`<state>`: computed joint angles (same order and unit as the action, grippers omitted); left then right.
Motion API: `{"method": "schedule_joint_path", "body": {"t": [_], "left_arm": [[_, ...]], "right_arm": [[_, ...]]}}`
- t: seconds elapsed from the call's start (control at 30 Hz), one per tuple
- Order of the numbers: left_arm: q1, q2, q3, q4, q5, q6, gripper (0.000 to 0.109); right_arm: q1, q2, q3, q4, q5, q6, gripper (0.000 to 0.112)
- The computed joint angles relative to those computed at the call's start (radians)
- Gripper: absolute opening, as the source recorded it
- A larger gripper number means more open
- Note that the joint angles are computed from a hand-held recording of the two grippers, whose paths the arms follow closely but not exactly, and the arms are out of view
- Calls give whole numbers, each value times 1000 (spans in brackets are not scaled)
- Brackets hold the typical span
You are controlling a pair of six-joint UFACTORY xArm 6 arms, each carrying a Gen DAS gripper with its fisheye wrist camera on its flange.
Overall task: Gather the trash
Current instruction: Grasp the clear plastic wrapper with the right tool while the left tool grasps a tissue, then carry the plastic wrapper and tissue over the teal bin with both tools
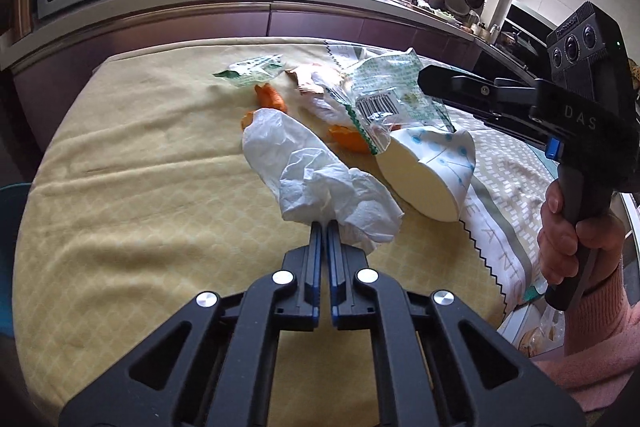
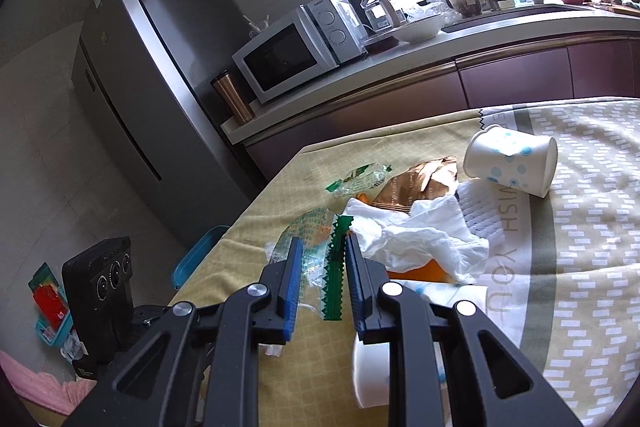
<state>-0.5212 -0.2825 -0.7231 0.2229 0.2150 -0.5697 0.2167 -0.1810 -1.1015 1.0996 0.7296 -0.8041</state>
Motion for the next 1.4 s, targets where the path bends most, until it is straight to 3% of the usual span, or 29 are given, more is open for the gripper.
{"method": "schedule_joint_path", "body": {"t": [0.37,0.83,1.4], "left_arm": [[72,-176,105,168,70,-157,4],[178,-366,201,256,177,-253,4],[338,-542,281,237,263,-210,4]], "right_arm": [[87,54,-59,21,18,-5,20],[163,203,-222,41,74,25,20],[282,367,-421,-11,124,84,20]]}}
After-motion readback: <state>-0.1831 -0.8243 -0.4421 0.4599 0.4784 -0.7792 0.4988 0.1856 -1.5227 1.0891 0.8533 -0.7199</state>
